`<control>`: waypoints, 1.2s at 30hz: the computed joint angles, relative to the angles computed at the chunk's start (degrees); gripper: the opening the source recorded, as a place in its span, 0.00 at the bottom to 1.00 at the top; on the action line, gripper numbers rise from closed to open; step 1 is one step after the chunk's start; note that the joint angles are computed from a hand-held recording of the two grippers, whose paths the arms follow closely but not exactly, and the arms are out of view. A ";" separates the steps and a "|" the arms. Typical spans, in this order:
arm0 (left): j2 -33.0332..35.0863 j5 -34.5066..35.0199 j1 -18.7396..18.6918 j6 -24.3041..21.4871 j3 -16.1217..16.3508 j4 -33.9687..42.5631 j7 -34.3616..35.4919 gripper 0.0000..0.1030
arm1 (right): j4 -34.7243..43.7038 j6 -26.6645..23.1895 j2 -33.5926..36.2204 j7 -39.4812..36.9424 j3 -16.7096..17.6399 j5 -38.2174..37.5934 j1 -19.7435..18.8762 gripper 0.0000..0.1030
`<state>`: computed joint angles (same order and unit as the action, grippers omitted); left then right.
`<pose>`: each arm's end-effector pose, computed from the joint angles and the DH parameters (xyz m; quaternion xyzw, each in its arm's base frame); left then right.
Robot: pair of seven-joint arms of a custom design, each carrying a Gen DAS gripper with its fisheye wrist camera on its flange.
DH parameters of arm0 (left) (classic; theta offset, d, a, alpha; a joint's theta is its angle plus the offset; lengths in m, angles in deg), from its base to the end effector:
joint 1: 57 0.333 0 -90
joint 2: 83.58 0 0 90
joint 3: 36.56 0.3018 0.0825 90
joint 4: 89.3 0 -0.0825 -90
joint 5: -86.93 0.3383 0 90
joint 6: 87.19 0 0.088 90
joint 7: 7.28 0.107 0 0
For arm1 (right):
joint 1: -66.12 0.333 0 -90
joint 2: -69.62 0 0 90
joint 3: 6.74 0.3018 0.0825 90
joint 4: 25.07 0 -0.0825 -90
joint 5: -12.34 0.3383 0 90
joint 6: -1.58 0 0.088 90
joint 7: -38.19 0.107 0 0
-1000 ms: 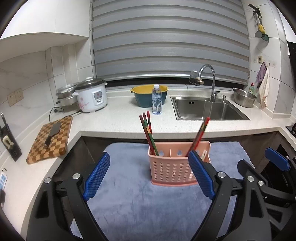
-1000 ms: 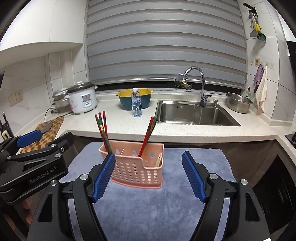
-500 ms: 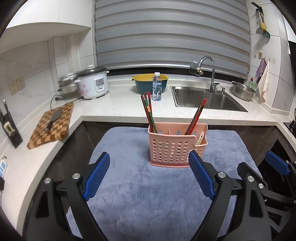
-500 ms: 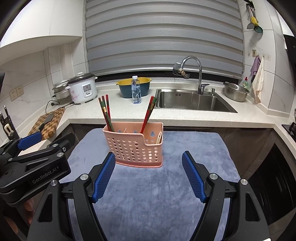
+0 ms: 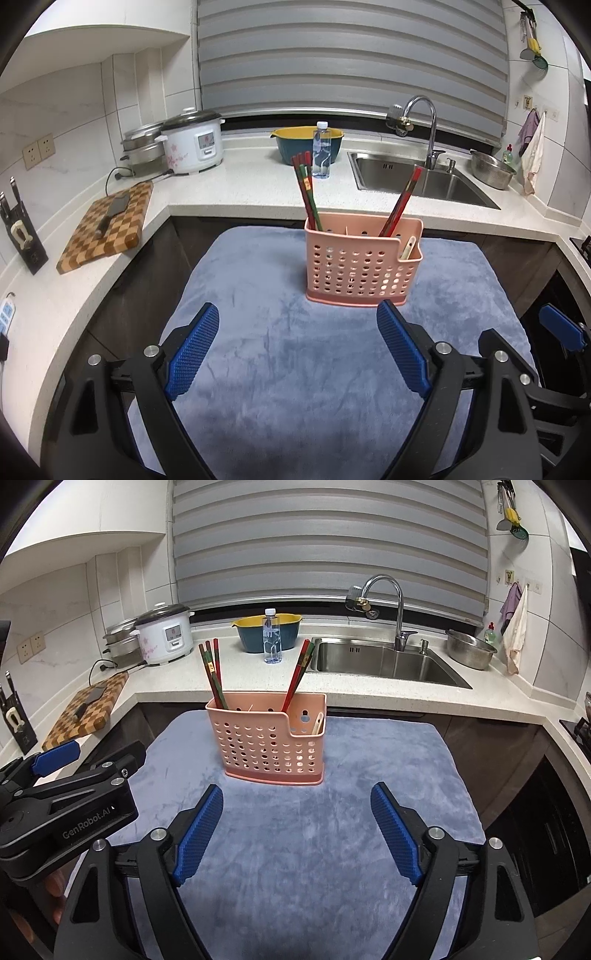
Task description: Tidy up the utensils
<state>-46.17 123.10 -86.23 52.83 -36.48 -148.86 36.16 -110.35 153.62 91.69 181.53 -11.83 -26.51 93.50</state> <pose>0.6395 -0.3563 0.5456 -0.6248 0.6430 -0.3121 0.3144 0.6118 0.2816 0.5398 -0.6190 0.6460 -0.3119 0.3199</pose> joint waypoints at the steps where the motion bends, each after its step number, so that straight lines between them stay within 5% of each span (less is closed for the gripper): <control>1: -0.34 0.01 0.02 0.18 0.00 -0.70 -0.23 0.83 | -0.35 0.09 -0.13 0.24 0.00 0.08 0.01 0.81; 9: -1.24 0.85 0.12 0.02 -0.16 -2.97 -0.89 0.92 | -1.56 -0.89 -0.31 1.11 0.12 -0.14 0.08 0.84; 11: -1.17 0.99 0.12 -0.26 -0.04 -3.12 -1.18 0.93 | -1.84 -0.82 -0.27 1.12 0.22 -0.09 -0.04 0.95; 36: 1.93 0.26 0.16 -5.03 -0.38 -1.98 0.20 0.93 | -2.62 -4.01 1.45 3.24 0.01 -0.73 -0.45 0.93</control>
<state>-44.24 123.36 -86.08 47.80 -36.86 -150.84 36.36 -112.97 149.60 93.14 184.77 -11.83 -27.24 93.05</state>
